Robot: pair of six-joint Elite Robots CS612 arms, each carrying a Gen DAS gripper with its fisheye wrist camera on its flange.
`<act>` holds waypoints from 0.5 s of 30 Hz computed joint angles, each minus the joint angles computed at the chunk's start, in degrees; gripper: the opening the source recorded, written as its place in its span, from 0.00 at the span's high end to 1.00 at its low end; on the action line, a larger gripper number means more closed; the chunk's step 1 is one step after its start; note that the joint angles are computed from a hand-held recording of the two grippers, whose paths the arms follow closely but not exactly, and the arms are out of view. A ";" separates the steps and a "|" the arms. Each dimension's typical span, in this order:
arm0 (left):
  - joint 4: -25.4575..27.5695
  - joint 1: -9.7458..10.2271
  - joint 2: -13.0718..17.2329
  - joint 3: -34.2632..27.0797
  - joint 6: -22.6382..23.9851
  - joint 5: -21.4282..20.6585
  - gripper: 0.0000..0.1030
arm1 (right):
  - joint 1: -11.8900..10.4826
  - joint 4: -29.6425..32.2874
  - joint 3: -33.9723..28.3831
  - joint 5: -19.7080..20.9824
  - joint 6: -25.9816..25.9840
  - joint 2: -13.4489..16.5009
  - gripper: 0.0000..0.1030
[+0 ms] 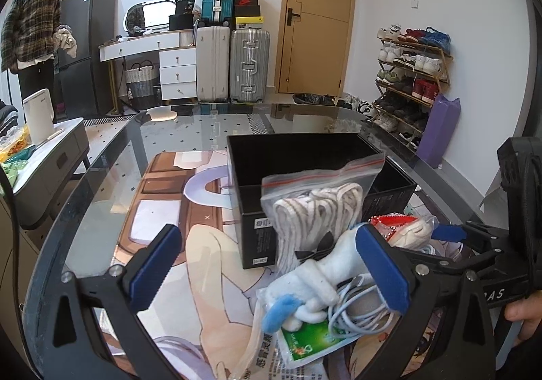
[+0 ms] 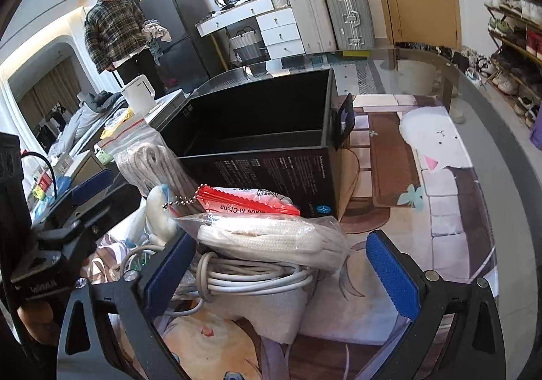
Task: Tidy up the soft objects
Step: 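Close left gripper on the clear Adidas zip bag while right grips the white wrapped roll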
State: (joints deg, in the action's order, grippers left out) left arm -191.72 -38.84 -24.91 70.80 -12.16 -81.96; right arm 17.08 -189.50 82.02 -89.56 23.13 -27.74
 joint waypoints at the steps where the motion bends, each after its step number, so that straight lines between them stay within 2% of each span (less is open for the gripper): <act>1: 0.47 0.02 0.08 -0.33 -0.15 -0.41 0.00 | -0.06 0.06 -0.10 0.43 0.26 0.09 0.03; 3: 0.80 0.11 0.23 -0.82 0.03 -1.31 0.00 | -0.36 -0.72 -0.06 2.01 0.21 0.34 0.15; 8: 1.68 -0.20 0.38 -1.68 0.76 -1.27 0.00 | -0.27 -1.88 0.04 1.74 -0.36 0.46 0.21; 15: 3.41 -0.36 0.58 -2.95 0.36 -0.36 0.00 | 0.02 -1.61 0.41 1.14 -0.66 0.15 0.21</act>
